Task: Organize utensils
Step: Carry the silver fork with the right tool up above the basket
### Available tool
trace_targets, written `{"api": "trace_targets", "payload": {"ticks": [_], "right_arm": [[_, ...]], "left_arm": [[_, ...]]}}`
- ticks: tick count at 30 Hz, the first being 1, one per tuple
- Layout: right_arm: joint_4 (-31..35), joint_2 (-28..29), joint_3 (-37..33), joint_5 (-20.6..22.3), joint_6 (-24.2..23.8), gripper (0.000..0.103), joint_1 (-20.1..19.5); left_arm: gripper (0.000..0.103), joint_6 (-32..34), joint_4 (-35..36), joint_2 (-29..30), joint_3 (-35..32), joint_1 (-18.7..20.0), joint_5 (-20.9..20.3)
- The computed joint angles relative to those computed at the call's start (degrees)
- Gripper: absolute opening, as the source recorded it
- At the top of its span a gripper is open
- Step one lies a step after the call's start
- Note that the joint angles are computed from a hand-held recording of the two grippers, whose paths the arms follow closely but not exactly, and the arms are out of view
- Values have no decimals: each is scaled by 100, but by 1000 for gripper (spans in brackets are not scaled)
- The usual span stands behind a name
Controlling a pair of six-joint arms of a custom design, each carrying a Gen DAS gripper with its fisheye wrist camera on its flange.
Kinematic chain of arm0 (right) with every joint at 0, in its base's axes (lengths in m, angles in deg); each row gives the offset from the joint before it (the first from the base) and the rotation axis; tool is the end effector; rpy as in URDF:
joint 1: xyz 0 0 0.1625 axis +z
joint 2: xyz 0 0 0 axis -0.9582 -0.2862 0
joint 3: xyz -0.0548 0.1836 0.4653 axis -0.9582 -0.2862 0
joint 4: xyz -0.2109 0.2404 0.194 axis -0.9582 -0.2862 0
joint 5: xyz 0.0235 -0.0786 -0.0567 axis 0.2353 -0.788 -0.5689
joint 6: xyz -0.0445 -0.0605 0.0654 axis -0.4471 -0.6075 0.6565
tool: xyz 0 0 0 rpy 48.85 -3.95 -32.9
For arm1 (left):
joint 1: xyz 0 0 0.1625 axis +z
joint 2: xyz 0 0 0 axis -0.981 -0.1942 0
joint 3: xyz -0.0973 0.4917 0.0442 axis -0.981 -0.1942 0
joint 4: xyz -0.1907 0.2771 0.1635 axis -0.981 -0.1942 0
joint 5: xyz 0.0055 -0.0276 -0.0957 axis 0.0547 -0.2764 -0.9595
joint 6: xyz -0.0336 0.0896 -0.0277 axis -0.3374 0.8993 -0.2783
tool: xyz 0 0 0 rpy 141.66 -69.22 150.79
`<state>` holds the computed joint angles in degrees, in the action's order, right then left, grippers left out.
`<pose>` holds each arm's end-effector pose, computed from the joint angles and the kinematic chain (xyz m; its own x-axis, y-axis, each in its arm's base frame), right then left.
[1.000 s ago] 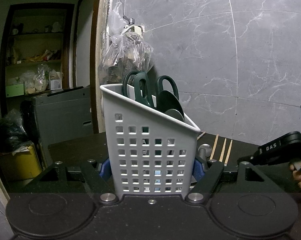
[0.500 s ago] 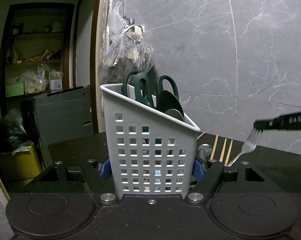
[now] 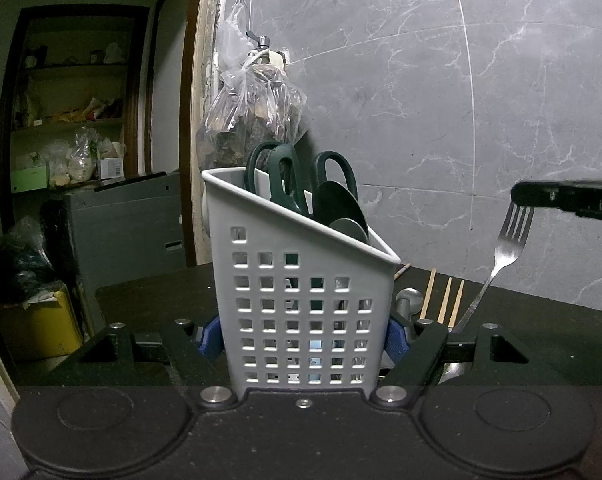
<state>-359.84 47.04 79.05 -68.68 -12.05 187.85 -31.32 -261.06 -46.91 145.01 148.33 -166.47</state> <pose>0.2991 -0.4617 0.0875 -0.6573 0.0652 0.7508 -0.7432 0.1090 -0.6601 -0.0659 -0.5799 0.2585 -0.5713 0.5609 -0.5992 0.7916 0.1836 -0.5829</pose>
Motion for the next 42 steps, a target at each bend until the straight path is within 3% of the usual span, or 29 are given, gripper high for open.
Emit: {"api": "trace_targets", "payload": {"ticks": [6,13,19,27,36,42], "right_arm": [[159,85,-161,74,-817,2,208],[522,180,-359,271,-1280,2,264],[741,198,-381,501,-1392,2,263],[847,172,-355,635,-1129,4,200],[629,183,-350,583,-1238,2,210],[180,141,-335,872,-1377,2,317]], "left_arm": [[77,-1,-1,1,0,-3,6],[77,8,-4,0,3,-2,1],[77,-1,3,-2,0,-2,2],[77,1,-2,-2,2,-3,7],[77,-3,2,-4,4,-1,0],[77,-4,4,-4,3,0,-1]]}}
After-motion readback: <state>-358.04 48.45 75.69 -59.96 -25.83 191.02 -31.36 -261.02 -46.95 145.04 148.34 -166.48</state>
